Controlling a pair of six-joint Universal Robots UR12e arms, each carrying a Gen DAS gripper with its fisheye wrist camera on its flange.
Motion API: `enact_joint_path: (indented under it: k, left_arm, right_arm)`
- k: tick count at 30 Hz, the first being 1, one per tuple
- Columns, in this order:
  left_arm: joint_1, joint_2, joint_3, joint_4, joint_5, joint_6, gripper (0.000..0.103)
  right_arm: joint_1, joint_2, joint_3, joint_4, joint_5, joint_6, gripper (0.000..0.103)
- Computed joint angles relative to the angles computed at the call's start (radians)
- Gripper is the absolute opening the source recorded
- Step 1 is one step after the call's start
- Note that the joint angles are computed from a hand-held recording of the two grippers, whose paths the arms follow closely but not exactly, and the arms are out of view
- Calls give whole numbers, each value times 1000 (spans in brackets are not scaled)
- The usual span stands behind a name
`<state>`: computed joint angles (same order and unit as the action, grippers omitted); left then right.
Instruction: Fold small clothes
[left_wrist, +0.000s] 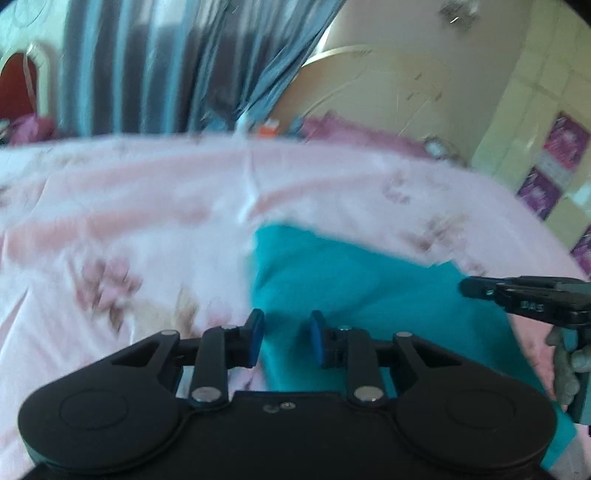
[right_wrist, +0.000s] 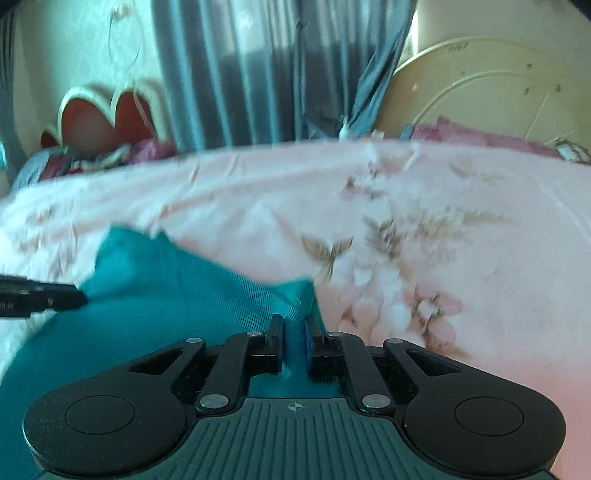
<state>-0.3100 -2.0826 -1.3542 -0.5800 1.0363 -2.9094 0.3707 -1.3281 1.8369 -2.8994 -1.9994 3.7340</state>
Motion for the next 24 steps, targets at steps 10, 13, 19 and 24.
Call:
enact_joint_path:
  k: [10, 13, 19, 24]
  left_arm:
    - [-30, -87, 147, -33, 99, -75, 30]
    - [-22, -69, 129, -33, 85, -20, 39]
    - [-16, -94, 153, -116, 46, -11, 54]
    - [5, -111, 152, -111, -72, -71, 5]
  right_arm:
    - [-50, 47, -87, 45, 181, 10, 9]
    - [-41, 60, -84, -68, 162, -18, 67]
    - [-71, 104, -161, 1, 310, -97, 49]
    - [-105, 112, -160, 21, 460, -171, 7]
